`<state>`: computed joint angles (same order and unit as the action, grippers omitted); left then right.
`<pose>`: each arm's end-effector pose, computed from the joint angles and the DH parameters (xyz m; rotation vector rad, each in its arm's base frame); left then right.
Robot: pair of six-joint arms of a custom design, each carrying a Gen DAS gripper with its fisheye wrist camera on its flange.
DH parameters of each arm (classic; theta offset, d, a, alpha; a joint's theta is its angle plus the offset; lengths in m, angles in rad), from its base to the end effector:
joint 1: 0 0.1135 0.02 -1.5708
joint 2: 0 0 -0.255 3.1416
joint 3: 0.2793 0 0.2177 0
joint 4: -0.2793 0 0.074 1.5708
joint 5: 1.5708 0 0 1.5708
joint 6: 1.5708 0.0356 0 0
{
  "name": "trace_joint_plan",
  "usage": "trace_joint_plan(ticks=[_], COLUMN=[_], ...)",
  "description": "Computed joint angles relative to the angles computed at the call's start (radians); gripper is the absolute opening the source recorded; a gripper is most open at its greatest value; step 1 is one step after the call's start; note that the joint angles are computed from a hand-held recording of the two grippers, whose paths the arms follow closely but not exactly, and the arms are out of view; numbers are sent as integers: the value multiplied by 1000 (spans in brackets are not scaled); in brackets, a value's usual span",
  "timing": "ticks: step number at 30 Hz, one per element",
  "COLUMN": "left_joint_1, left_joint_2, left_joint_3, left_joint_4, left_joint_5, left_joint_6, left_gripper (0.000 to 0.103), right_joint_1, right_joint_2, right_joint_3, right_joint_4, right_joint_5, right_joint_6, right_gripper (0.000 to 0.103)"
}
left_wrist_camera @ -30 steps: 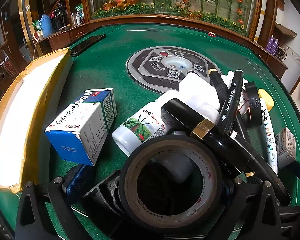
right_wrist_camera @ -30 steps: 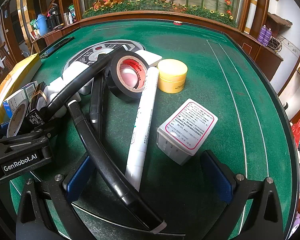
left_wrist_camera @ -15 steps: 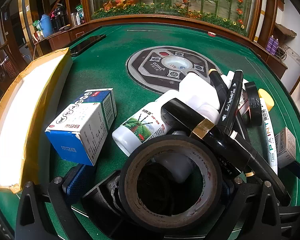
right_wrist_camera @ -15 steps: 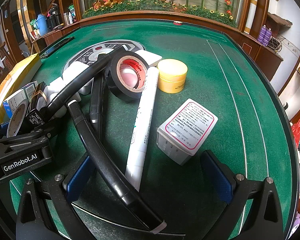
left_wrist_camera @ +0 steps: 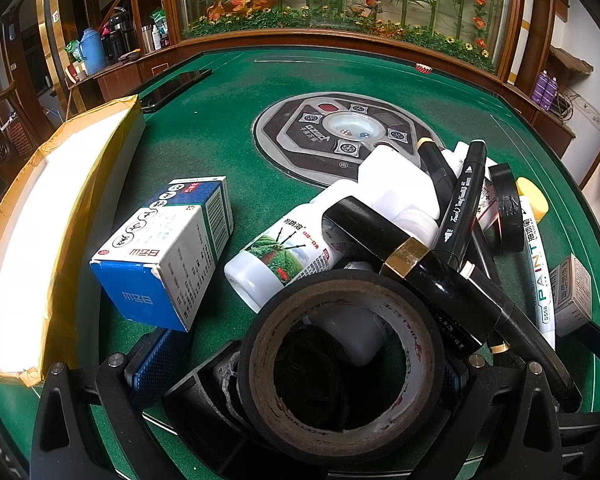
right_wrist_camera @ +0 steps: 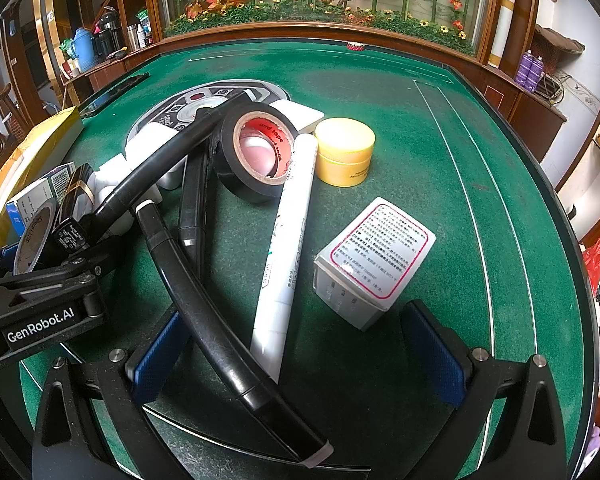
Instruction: Organize rigid objects
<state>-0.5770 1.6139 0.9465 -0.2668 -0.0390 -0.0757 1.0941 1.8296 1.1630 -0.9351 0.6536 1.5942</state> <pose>0.2502 -0.1612 0.1978 0.6088 2.4431 -0.2195 0.1494 0.2421 0.1756 0.6064 2.4273 -0.2282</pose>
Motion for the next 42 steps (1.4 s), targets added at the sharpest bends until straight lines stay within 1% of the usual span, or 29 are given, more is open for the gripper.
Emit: trace_joint_plan(ticks=[37,42], left_joint_1=[0,33], left_joint_2=[0,-1], left_joint_3=[0,24], left_joint_4=[0,-52], left_joint_5=[0,71], left_joint_6=[0,95], left_gripper=[103,103], right_joint_1=[-2,3], right_joint_2=[-5,-50], right_joint_3=[-3,-28], right_joint_4=[2,46], right_joint_5=[-1,-43], right_joint_6=[-6,-82], right_gripper=[103,103])
